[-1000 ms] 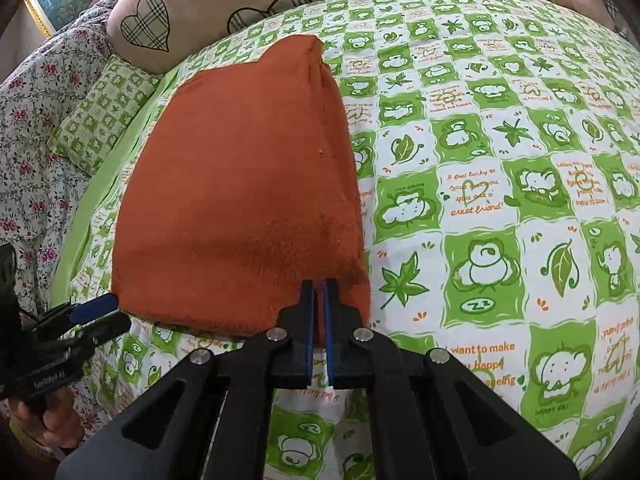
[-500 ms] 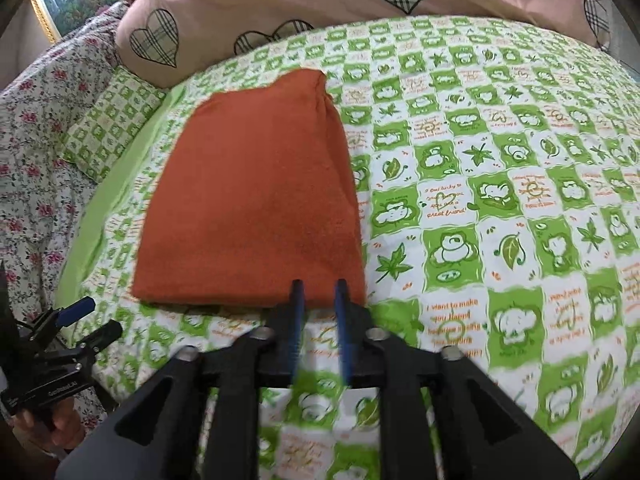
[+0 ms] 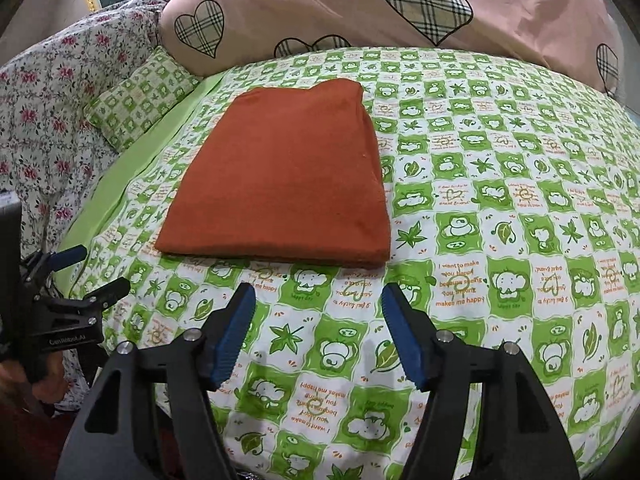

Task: Fold small clothes

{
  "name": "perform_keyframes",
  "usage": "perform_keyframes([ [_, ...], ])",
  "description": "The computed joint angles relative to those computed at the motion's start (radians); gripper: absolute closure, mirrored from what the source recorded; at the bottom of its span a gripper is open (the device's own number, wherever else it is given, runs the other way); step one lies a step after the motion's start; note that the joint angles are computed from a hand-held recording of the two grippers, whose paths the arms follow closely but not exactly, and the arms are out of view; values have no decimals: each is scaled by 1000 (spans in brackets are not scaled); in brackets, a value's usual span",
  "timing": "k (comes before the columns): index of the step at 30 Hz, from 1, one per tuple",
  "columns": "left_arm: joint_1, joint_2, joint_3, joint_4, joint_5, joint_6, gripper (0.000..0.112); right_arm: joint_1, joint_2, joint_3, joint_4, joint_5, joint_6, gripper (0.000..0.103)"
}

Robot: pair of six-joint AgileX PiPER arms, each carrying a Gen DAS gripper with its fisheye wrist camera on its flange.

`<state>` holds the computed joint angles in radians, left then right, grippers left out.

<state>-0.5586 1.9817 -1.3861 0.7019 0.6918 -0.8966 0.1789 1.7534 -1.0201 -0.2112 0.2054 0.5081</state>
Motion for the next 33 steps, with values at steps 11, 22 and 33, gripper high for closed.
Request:
perform_keyframes([
  [11, 35, 141, -236, -22, 79, 34, 15, -21, 105, -167, 137, 52, -173, 36],
  [22, 56, 206, -361, -100, 63, 136, 15, -22, 185, -332, 146, 149, -258, 33],
  [33, 76, 298, -542, -204, 151, 258, 15, -47, 241, -444, 229, 191, -366, 32],
])
